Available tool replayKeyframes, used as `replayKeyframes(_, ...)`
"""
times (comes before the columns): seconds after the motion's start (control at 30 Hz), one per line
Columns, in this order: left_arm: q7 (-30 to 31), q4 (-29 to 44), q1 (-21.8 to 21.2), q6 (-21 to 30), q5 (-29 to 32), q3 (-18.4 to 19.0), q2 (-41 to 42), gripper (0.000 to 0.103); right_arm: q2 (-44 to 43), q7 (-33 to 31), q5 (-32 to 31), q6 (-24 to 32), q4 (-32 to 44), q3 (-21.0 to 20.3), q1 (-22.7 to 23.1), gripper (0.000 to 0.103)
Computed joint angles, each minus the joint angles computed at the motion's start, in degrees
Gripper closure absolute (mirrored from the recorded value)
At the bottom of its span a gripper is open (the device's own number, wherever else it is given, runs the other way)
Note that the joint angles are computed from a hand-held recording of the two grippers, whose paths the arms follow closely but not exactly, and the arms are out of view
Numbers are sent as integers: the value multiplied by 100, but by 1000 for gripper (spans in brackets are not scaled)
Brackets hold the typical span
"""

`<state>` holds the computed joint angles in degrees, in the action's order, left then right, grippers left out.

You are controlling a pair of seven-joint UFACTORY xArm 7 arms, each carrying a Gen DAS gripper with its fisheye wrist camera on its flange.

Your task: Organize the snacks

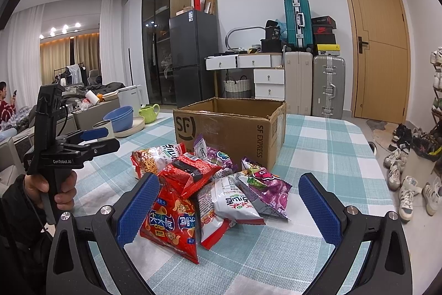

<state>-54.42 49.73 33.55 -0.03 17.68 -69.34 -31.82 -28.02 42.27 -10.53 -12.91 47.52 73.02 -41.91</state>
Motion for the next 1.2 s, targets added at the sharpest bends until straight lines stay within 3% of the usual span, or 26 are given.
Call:
replayKeyframes(0.73, -20, 166, 171, 158, -34, -164, -84, 1, -4, 46, -53, 169, 54, 53, -73, 0)
replayKeyframes(0.87, -12, 11, -1, 88, -46, 11, -67, 1, 31, 59, -132, 275, 113, 90, -111, 0)
replayKeyframes(1.2, 18, 52, 51, 98, 47, -43, 13, 1, 70, 141, -209, 364, 156, 85, -118, 0)
